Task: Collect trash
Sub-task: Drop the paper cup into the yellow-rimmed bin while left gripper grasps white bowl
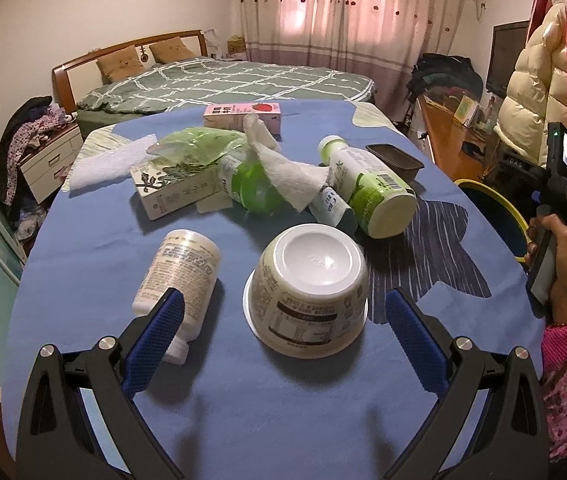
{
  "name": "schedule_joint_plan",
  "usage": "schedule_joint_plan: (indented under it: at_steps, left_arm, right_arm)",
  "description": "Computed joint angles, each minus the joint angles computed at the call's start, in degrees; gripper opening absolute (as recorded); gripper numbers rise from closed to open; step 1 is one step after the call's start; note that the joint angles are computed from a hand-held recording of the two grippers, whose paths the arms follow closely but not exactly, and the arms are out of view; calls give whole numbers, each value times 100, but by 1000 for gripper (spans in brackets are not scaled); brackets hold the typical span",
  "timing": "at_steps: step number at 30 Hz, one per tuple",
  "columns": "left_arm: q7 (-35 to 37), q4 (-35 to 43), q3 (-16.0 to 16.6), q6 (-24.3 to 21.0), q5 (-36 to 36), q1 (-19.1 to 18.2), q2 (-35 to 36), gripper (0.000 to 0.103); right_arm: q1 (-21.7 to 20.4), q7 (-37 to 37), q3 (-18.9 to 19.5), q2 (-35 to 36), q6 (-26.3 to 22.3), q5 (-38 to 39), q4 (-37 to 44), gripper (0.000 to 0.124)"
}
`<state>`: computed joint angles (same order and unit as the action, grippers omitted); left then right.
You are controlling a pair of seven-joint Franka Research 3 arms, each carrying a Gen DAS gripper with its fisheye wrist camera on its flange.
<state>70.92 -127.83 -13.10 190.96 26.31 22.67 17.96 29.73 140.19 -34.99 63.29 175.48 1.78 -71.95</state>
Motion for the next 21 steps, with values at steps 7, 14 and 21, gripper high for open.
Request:
schedule_joint_plan:
  at_steps: [7,14,21]
  left_arm:
    - [233,356,71,-88,29,-201,300,99]
    - [690,765,-683,-573,-233,369,701,90]
    - [994,1025,-146,-680,-625,-278,880,82]
  right_arm:
    - [2,-59,-2,1,36,28,-1,95]
    - [-83,-154,110,6,58,70,64,95]
    - [-151,-236,203,11,52,111,124,96]
